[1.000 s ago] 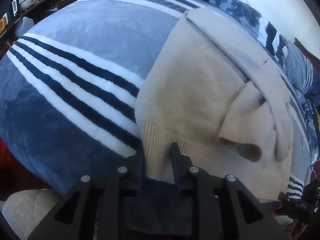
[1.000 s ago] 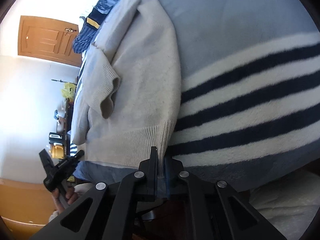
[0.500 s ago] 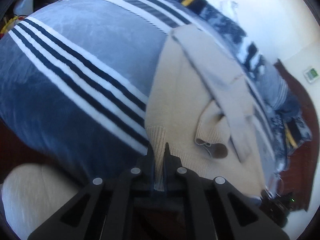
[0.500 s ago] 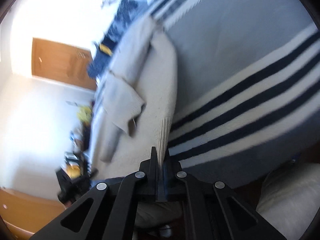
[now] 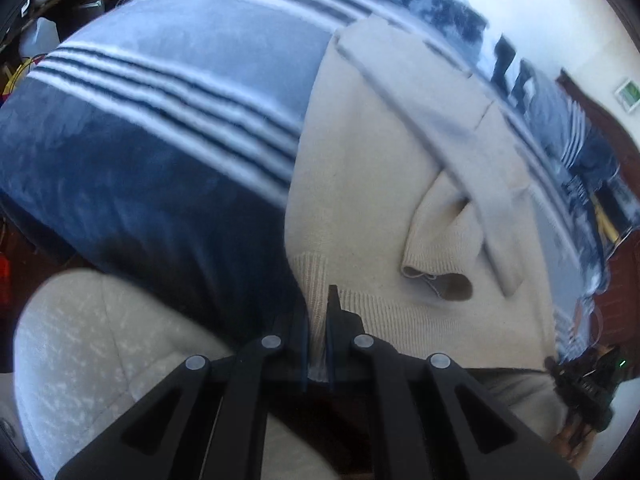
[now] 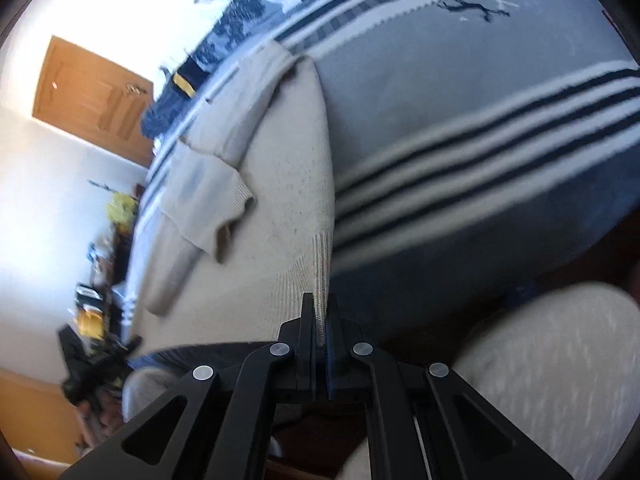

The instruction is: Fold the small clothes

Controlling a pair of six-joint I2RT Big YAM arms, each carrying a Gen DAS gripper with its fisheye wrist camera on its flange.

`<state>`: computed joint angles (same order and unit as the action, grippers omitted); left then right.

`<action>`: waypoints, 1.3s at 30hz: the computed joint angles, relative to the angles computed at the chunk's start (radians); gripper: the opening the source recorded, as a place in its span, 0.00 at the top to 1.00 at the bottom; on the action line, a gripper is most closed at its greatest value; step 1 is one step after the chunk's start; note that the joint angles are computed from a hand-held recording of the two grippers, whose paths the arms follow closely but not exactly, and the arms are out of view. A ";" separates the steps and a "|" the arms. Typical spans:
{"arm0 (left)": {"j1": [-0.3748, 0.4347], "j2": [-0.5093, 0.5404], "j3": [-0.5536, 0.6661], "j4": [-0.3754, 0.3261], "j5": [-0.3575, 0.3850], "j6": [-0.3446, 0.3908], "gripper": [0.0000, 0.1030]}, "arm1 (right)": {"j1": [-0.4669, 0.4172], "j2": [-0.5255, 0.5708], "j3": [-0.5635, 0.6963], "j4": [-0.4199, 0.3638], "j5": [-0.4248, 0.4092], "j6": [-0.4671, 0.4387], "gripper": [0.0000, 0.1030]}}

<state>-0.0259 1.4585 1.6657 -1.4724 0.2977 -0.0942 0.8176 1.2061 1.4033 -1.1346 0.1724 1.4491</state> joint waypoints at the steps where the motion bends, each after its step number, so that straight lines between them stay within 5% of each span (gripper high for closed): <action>1: 0.002 0.007 -0.009 -0.014 0.004 -0.005 0.94 | 0.006 0.010 0.003 -0.020 -0.014 0.002 0.97; 6: -0.024 -0.009 0.016 0.014 -0.034 0.005 0.94 | 0.003 0.067 0.076 -0.162 -0.002 -0.044 0.97; 13: -0.043 -0.015 -0.001 -0.031 -0.085 0.062 0.92 | 0.001 0.129 0.126 -0.228 -0.022 -0.045 0.94; 15: -0.043 -0.049 -0.012 -0.008 -0.069 0.078 0.84 | 0.004 0.118 0.119 -0.220 -0.011 -0.026 0.74; 16: -0.040 -0.069 -0.015 0.010 -0.042 0.082 0.73 | 0.010 0.106 0.111 -0.202 0.003 -0.007 0.51; 17: -0.042 -0.081 -0.015 0.024 -0.034 0.076 0.67 | 0.016 0.097 0.105 -0.183 0.022 0.006 0.46; 19: -0.052 -0.114 -0.014 0.071 -0.045 0.058 0.49 | 0.030 0.076 0.101 -0.161 0.069 0.014 0.41; 28: -0.151 -0.061 0.169 0.107 -0.135 -0.001 0.23 | 0.080 0.128 0.285 -0.153 0.309 -0.088 0.14; 34: -0.180 0.098 0.410 0.048 -0.129 -0.042 0.23 | -0.003 0.227 0.444 -0.083 0.218 -0.311 0.13; 39: -0.162 0.349 0.772 -0.061 -0.111 -0.050 0.23 | -0.134 0.310 0.554 -0.060 0.030 -0.462 0.13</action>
